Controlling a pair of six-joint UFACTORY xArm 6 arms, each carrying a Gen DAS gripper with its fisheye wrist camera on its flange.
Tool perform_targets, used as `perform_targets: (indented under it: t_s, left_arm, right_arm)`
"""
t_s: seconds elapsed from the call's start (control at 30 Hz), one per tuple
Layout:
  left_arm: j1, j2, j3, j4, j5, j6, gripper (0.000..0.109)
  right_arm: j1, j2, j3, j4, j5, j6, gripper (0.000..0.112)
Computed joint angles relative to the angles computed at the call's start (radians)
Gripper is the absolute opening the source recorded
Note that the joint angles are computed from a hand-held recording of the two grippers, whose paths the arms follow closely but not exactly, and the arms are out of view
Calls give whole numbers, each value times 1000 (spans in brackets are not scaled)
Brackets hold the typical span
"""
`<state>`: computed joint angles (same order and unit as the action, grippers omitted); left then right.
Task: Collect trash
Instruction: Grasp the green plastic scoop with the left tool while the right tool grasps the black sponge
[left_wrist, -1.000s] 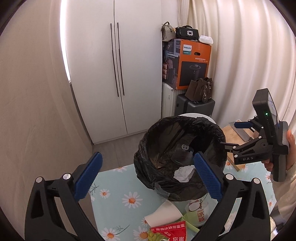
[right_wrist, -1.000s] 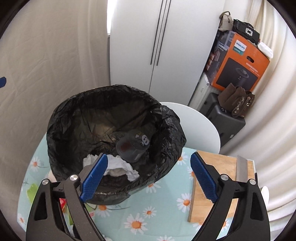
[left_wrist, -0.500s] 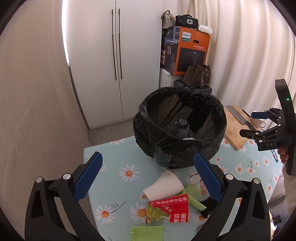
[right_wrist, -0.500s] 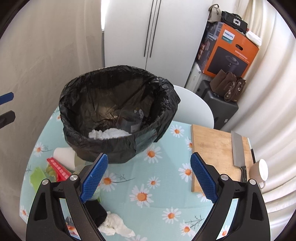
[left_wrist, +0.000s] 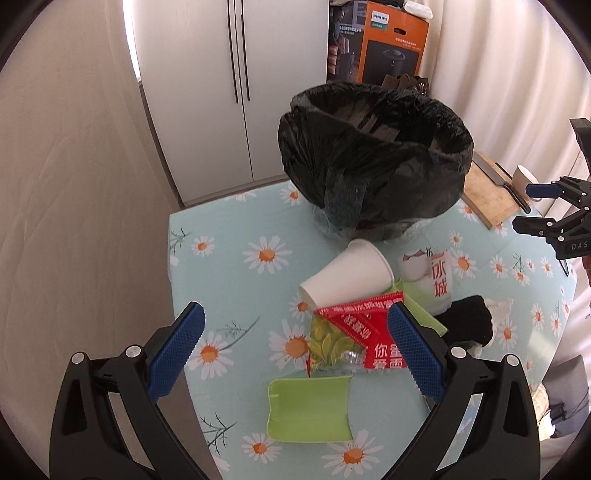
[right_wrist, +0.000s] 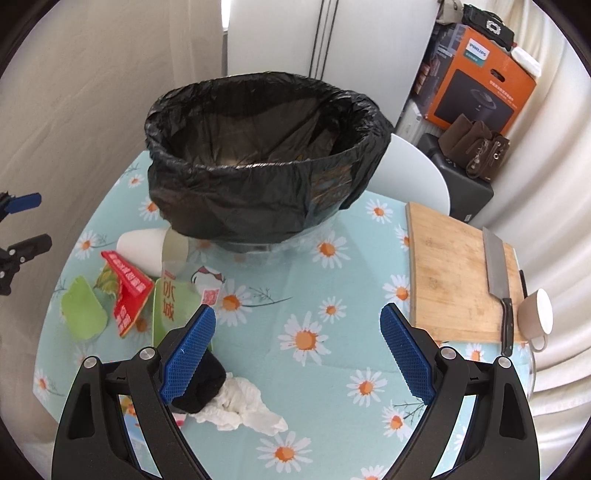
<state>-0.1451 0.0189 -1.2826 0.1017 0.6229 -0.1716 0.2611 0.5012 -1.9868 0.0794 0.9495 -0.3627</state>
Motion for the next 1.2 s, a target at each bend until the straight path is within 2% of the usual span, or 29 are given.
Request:
perform_targets:
  t_s: [0.13, 0.3, 0.4, 0.63, 0.9, 0.97, 1.03, 1.1, 1.17, 1.2]
  left_arm:
    - [-4, -26, 77, -42, -6, 30, 97]
    - [-16, -48, 154, -63, -7, 52, 97]
    - [-17, -43, 174, -101, -1, 72, 97]
    - [-22, -1, 190, -89, 16, 78, 97]
    - [-30, 56, 177, -95, 41, 58, 97]
    - [-32, 75, 169, -56, 57, 37, 97]
    - [-33, 72, 189, -18, 20, 15, 98]
    - [-31, 70, 197, -14, 3, -1, 98]
    - [-31, 65, 213, -4, -30, -9, 99]
    - [-29, 61, 227, -3, -52, -3, 99]
  right_arm:
    - [3, -33, 86, 52, -17, -83, 86]
    - [18, -54, 157, 82, 8, -145, 86]
    - [25, -67, 193, 93, 28, -167, 86]
    - [33, -80, 247, 137, 52, -213, 86]
    - [32, -4, 176, 231, 155, -220, 86]
    - [37, 8, 172, 237, 163, -222, 86]
    - [45, 15, 174, 224, 160, -223, 86]
    - [49, 25, 168, 219, 167, -220, 84]
    - [44, 41, 150, 231, 197, -214, 72]
    - [42, 45, 147, 236, 206, -210, 71]
